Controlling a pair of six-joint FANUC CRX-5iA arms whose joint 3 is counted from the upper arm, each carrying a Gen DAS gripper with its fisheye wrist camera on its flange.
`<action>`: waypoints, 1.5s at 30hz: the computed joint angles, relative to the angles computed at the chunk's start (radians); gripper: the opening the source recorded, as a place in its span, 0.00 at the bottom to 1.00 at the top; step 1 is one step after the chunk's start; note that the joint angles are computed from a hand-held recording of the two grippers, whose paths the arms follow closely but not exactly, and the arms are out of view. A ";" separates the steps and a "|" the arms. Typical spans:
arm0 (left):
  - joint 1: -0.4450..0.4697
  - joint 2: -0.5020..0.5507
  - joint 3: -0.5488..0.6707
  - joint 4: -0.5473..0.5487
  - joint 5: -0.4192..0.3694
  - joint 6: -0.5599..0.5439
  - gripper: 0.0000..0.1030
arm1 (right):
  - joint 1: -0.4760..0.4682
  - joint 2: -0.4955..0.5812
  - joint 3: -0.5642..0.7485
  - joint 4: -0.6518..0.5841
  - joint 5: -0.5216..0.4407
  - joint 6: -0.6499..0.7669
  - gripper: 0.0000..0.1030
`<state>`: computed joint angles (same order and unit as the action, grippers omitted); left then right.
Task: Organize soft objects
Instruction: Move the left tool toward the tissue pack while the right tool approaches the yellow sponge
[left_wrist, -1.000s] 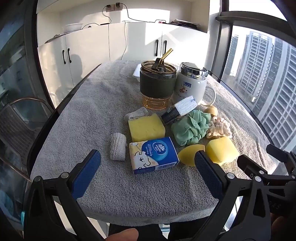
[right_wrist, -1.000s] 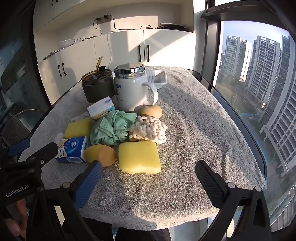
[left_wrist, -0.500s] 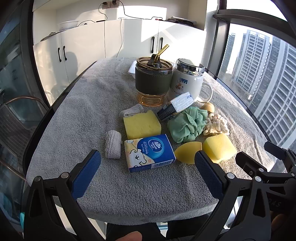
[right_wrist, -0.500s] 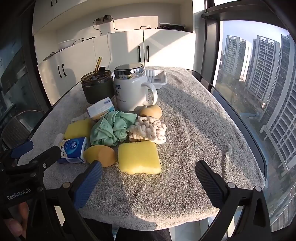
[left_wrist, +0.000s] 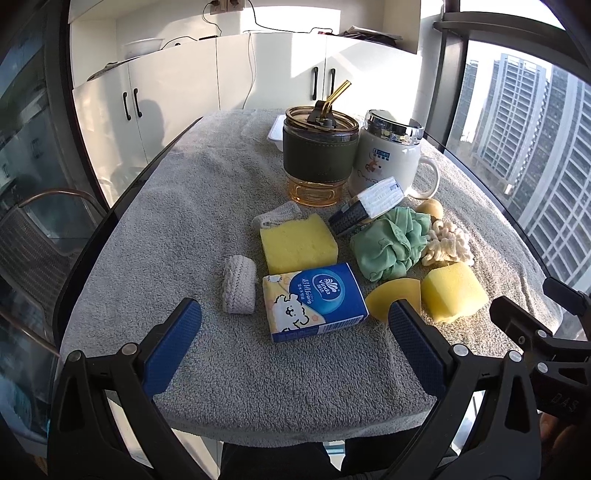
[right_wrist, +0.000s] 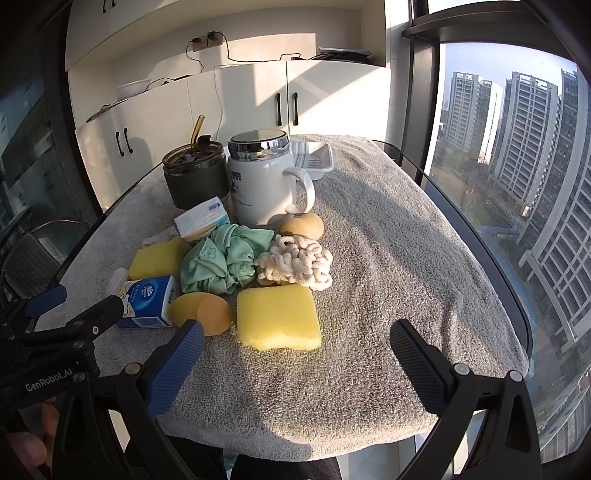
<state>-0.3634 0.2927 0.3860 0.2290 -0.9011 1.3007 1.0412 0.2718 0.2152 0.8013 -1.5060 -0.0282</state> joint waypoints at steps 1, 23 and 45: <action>0.000 -0.006 -0.010 0.005 0.013 -0.002 1.00 | 0.000 0.000 -0.001 0.001 0.000 0.000 1.00; -0.006 -0.026 -0.027 -0.045 0.059 0.052 1.00 | -0.001 0.002 0.000 0.002 -0.001 -0.002 1.00; -0.011 -0.020 -0.009 -0.077 0.035 0.069 1.00 | -0.003 -0.004 -0.009 0.004 0.002 -0.012 1.00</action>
<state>-0.3741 0.2723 0.3771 0.1521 -0.8663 1.3696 1.0379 0.2676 0.2066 0.8053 -1.5042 -0.0400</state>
